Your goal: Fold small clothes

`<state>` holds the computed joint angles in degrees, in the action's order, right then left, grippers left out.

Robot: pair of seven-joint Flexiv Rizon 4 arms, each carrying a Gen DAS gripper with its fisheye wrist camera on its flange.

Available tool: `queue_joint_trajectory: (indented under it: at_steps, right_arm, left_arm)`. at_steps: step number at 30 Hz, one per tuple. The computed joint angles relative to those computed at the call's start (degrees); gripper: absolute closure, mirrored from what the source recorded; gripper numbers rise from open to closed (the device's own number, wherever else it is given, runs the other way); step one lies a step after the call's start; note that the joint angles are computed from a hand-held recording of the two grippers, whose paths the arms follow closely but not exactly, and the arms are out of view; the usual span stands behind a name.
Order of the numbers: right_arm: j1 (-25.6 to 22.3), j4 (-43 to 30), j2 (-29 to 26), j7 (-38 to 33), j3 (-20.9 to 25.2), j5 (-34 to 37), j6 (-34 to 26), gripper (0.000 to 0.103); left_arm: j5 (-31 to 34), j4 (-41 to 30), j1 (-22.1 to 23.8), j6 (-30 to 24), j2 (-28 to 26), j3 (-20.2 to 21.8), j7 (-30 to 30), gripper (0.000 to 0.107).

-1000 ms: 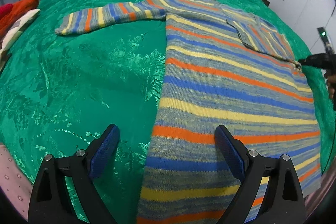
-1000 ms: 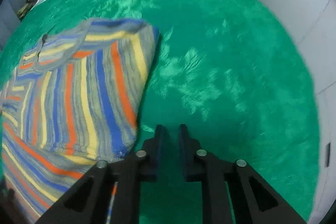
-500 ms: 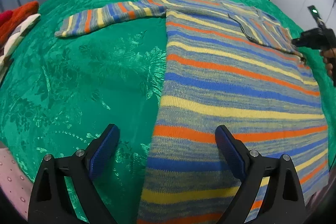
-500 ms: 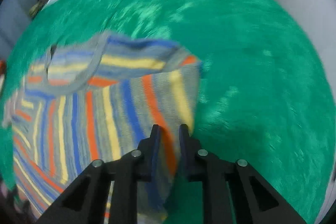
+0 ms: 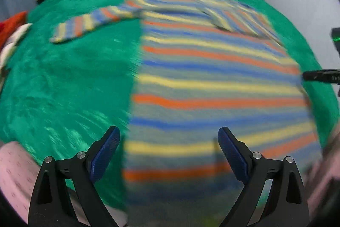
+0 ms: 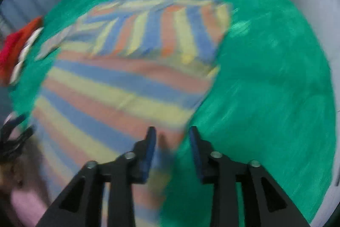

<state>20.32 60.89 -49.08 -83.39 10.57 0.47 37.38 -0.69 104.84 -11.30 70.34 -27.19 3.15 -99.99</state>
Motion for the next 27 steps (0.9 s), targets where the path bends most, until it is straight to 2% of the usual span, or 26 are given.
queue_joint_trajectory:
  at_steps: [2, 4, 6, 7, 11, 13, 14, 16, 19, 21, 23, 24, 25, 27]
  right_arm:
    - [-1.12, 4.83, 3.47, -1.87, 3.24, 3.13, -3.15, 0.066]
    - [-1.52, 9.5, 6.22, -2.73, 5.22, 6.17, -6.37, 0.066]
    - [0.15, 13.91, 8.33, -0.48, 4.43, 5.86, -10.46, 0.066]
    - [0.71, 15.55, 9.21, 0.73, 4.03, 5.89, -10.56, 0.066]
    - [0.38, 17.51, 12.23, 3.95, 4.77, 8.88, -15.73, 0.066]
    - [0.45, 18.49, 13.66, 4.1, 4.69, 9.67, -13.86, 0.063]
    - [1.39, 19.81, 14.93, 4.57, 4.06, 8.55, -10.56, 0.059]
    - [3.04, 22.2, 16.7, 5.78, 2.78, 5.56, -4.85, 0.047]
    - [4.38, 24.27, 17.28, 7.2, 2.06, 2.69, 5.46, 0.045]
    - [5.33, 24.1, 16.46, 9.21, 1.91, 1.47, 10.09, 0.045]
    - [4.69, 23.79, 15.72, 10.06, 2.65, 1.93, 12.5, 0.045]
    - [4.32, 23.15, 15.14, 10.13, 3.15, 2.35, 12.95, 0.045]
    - [3.99, 22.69, 14.64, 10.12, 3.59, 2.75, 13.41, 0.045]
    - [4.05, 22.49, 13.89, 10.33, 4.1, 3.03, 14.85, 0.045]
  left_arm:
    - [-0.83, 0.51, 0.55, -3.56, 0.47, -2.5, 3.96, 0.013]
    - [1.98, -1.51, -1.78, -9.91, 0.13, -1.21, 4.42, 0.012]
    - [7.42, -4.56, -4.81, -16.58, -0.38, 0.95, 3.45, 0.012]
    - [8.95, -5.25, -5.32, -18.38, -0.23, 1.09, 3.4, 0.012]
    - [5.7, -4.61, -2.49, -23.67, 1.8, -1.87, 7.21, 0.011]
    - [3.38, -3.13, -0.87, -24.55, 3.53, -2.75, 9.17, 0.011]
    - [2.68, -2.4, -0.27, -24.58, 4.56, -2.67, 9.38, 0.011]
    - [1.81, -1.07, 0.99, -23.54, 6.84, -1.78, 8.26, 0.011]
    - [-0.95, 0.81, 3.92, -19.62, 9.54, -0.9, 6.35, 0.011]
    - [-7.04, 2.35, 7.62, -13.9, 10.08, -1.43, 7.06, 0.01]
    - [-16.47, 4.33, 11.89, -5.73, 9.01, -3.66, 9.97, 0.009]
    - [-23.58, 5.0, 15.05, -0.39, 7.41, -5.95, 12.58, 0.009]
    - [-27.63, 4.4, 16.78, 2.33, 5.7, -7.13, 13.27, 0.009]
    - [-31.74, 0.14, 19.15, 4.99, 0.32, -6.59, 10.55, 0.009]
